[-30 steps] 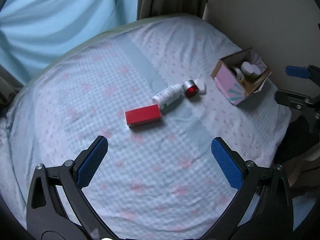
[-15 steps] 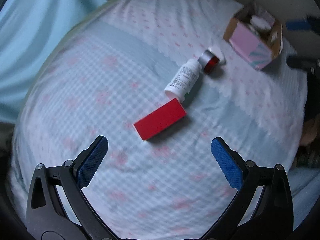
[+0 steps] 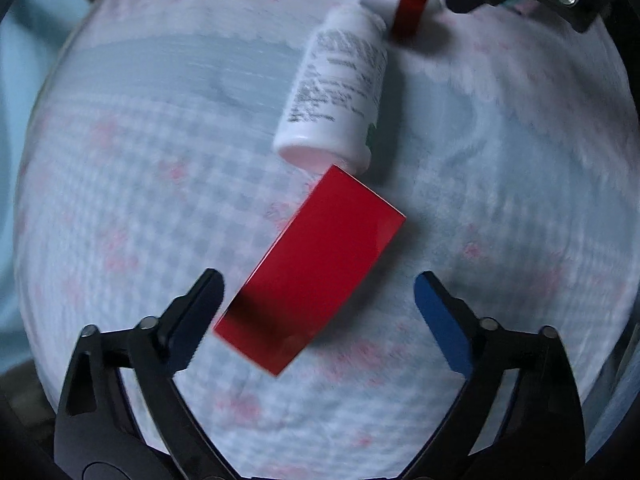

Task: Organize rigid objects
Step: 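Grasp the red box with the left tool while the right tool grasps the red-and-silver jar, then lift the red box and red-and-silver jar and carry both over the cardboard box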

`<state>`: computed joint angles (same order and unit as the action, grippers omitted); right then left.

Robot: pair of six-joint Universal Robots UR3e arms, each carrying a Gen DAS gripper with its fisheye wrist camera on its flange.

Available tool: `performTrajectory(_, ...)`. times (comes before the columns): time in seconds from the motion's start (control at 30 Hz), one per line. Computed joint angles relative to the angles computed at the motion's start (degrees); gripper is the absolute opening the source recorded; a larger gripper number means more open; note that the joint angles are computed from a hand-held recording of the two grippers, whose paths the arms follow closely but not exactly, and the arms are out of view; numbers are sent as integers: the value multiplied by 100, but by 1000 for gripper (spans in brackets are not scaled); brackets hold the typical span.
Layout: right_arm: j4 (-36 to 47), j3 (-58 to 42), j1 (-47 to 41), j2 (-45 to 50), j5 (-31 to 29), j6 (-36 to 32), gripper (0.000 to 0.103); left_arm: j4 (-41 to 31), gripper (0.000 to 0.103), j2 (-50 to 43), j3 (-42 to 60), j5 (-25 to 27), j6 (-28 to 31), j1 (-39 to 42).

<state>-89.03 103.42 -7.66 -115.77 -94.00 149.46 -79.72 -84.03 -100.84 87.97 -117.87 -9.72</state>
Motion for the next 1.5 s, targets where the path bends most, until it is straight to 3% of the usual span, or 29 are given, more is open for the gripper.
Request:
performTrajectory(0.17,-794,603,393,44,-238,-1759,102,391,78,-75,-302,136,535,-153)
performTrajectory(0.27,-1027,823,573,140,-408,-2539,88,475,69,-110,-354,195,818,-236)
performTrajectory(0.37,-1152,985,706,262,-639,-3150,58,548,58,-95,-385,243,1013,-305)
performTrajectory(0.4,-1049,922,713,336,-677,-3257,47,558,50,-69,-379,252,1083,-290)
performTrajectory(0.5,-959,864,650,311,-611,-3338,47,383,48,-111,-246,260,1139,-283)
performTrajectory(0.67,-867,832,707,245,-600,-3038,46,361,45,-106,-103,310,983,-363)
performTrajectory(0.93,11,202,1040,45,-532,-2213,40,-477,44,262,232,177,580,-154)
performTrajectory(1.23,1528,-1167,995,-51,-169,-1110,40,-2272,44,819,1356,-350,36,590)
performTrajectory(1.5,3472,-3071,930,25,129,272,40,-4379,44,1461,2587,-1025,149,1776)
